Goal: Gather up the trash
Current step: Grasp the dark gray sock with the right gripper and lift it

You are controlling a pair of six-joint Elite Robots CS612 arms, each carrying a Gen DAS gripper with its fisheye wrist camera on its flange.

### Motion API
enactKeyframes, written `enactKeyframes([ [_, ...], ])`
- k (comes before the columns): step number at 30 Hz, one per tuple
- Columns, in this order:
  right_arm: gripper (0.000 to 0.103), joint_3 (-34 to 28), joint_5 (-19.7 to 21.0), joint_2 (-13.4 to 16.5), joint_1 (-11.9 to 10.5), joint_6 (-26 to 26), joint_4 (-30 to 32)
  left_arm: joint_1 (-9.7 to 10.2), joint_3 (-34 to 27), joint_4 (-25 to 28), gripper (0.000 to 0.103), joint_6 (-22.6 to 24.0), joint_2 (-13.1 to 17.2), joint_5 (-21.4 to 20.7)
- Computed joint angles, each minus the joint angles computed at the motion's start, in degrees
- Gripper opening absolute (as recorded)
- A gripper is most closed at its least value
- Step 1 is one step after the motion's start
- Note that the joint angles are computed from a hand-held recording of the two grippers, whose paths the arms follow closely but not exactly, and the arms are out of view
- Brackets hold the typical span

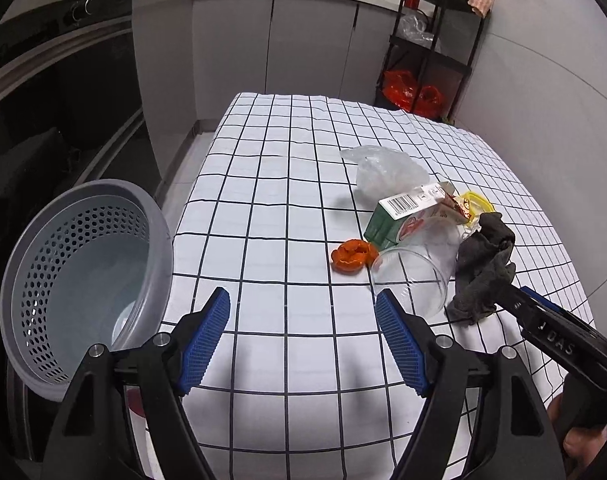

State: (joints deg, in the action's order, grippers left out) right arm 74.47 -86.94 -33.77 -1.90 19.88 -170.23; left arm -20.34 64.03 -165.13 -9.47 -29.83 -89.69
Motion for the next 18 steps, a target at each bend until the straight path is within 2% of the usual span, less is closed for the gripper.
enactKeyframes([
  [11, 0.062, -4.07, -2.2, 1.88, 0.5, 1.44, 4.8, -0.11, 0.5, -0.98, 0.074, 0.69, -0.13, 0.42],
  [15, 0.041, -4.69, -2.16, 2.17, 0.55, 1.05, 5.67, -0.01, 0.6, -1.01, 0.074, 0.67, -0.16, 0.2],
  [18, 0.034, -4.5, -2.06, 2.13, 0.61, 0.67, 5.2, 0.01, 0.71, -1.09, 0.074, 0.7, -0.22, 0.15],
])
